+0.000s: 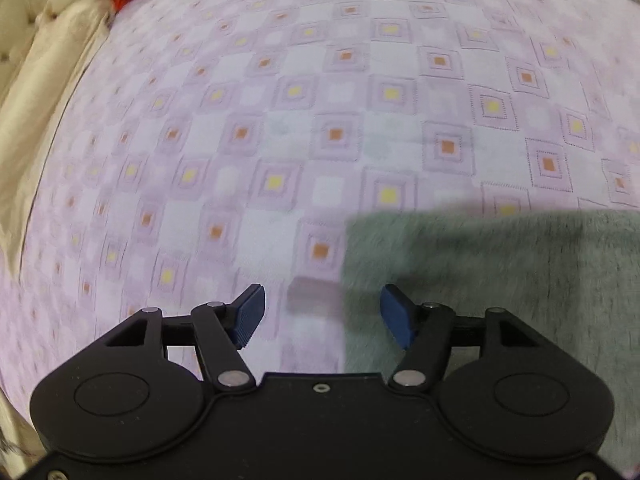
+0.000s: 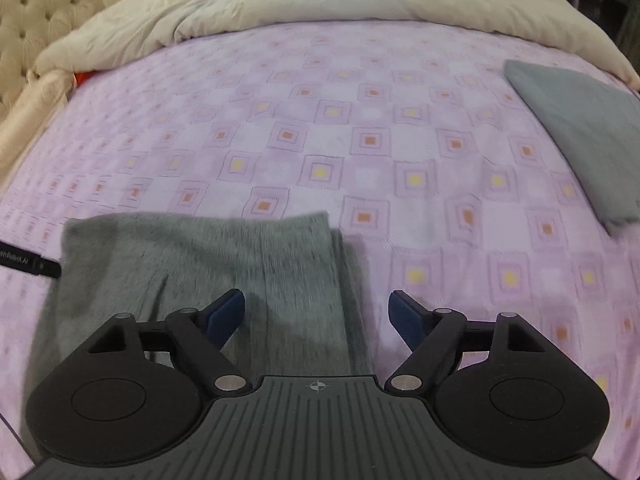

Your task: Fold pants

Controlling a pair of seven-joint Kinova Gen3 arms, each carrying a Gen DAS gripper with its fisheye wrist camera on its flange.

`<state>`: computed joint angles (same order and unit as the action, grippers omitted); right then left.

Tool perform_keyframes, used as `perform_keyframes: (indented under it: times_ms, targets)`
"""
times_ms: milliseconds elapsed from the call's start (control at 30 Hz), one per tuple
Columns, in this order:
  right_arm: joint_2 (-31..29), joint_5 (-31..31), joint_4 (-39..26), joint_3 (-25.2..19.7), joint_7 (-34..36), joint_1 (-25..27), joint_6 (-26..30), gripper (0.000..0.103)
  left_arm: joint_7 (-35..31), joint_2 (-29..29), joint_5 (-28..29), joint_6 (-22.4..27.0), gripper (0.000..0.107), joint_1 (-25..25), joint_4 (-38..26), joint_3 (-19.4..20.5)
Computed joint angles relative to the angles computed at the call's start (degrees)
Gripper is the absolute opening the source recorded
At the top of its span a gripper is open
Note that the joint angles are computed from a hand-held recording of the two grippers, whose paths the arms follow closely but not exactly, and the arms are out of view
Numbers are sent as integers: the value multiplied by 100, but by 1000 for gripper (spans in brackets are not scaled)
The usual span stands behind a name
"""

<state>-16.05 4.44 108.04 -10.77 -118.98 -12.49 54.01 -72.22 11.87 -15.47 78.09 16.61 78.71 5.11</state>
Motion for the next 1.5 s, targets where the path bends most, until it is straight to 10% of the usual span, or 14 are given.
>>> perform_keyframes:
  times_ms: [733, 1000, 1067, 1133, 1233, 1333, 1400, 1500]
  targets:
    - [-49, -2152, 541, 1077, 1412, 45, -308, 81, -1038, -900, 2107, -301, 67, -1109, 1331, -197]
    - [-177, -2395, 713, 1043, 1389, 210, -472, 83, -1166, -957, 2143, -260, 92, -1304, 1573, -274]
    - [-63, -2379, 570, 1042, 1353, 222, -307, 78, -1080, -956, 2226, -223, 93, -1355, 1593, -296]
    - [-42, -2582, 524, 1183, 1491, 187, -179, 47, -1042, -965, 2233, -203, 93, -1378, 1604, -296]
    - [-248, -2636, 573, 1110, 1470, 232, -206, 28, -912, -1005, 2261, -234, 92, -1353, 1659, -263]
    - [-551, -2468, 542, 894, 1141, 313, -188, 25, -977, -1189, 2690, -371, 68, -1395, 1824, -284]
    - [-723, -2250, 466, 692, 930, 329, -123, 24, -1008, -1292, 2895, -352, 20, -1381, 1848, -340]
    - [-872, -1932, 256, 441, 606, 332, 159, 23, -798, -1463, 2585, -361, 11, -1339, 1826, -110]
